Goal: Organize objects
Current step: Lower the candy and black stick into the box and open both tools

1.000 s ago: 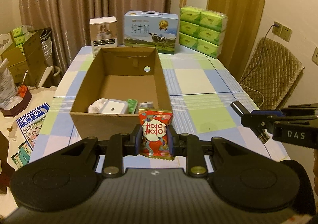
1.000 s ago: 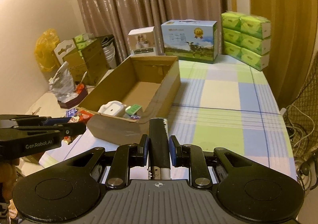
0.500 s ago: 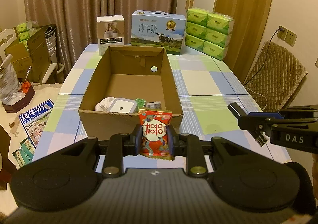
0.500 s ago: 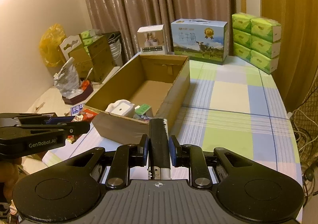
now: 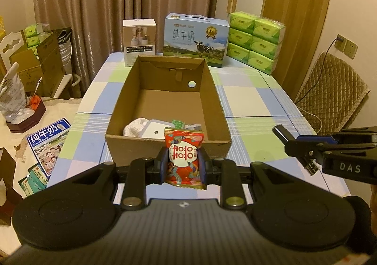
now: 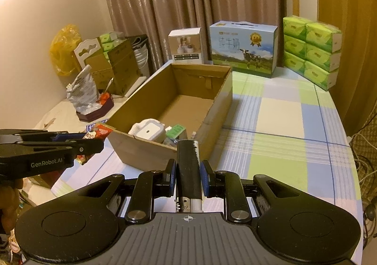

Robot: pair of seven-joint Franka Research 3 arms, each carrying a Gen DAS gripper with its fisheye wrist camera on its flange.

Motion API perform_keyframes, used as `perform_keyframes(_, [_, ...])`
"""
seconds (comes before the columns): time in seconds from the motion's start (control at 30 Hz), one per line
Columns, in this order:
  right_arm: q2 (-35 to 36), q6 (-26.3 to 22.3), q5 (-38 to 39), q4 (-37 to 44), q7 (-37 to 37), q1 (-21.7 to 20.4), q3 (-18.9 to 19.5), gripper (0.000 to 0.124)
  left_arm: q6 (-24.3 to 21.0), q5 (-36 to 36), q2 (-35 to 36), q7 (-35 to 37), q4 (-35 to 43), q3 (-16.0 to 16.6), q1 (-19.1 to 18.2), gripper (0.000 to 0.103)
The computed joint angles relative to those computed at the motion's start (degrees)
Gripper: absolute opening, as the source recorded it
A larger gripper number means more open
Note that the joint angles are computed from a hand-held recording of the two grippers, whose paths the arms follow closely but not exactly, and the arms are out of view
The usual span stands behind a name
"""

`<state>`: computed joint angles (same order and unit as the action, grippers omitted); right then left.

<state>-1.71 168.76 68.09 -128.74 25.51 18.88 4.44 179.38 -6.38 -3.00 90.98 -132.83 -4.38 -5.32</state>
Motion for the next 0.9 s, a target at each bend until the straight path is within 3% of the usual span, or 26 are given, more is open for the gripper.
perform_keyframes(0.23, [2.83, -0.26, -2.07, 3.07, 1.36, -0.23, 0.72, 0.019, -0.93, 4.08, 2.62, -1.57, 3.44, -0.82, 2.33, 0.022])
perform_keyframes(0.6, [9.36, -0.81, -8.36, 10.06, 7.40, -1.99, 2.71, 0.019, -4.19, -4.81, 8.80, 8.49, 11.11, -5.84, 8.44, 0.022])
perform_keyframes(0.9, [16.71, -1.56, -16.50, 18.26, 14.88, -3.73, 4.30, 0.019, -6.87, -3.01, 14.84, 9.93, 19.05, -7.63, 12.04, 0.022])
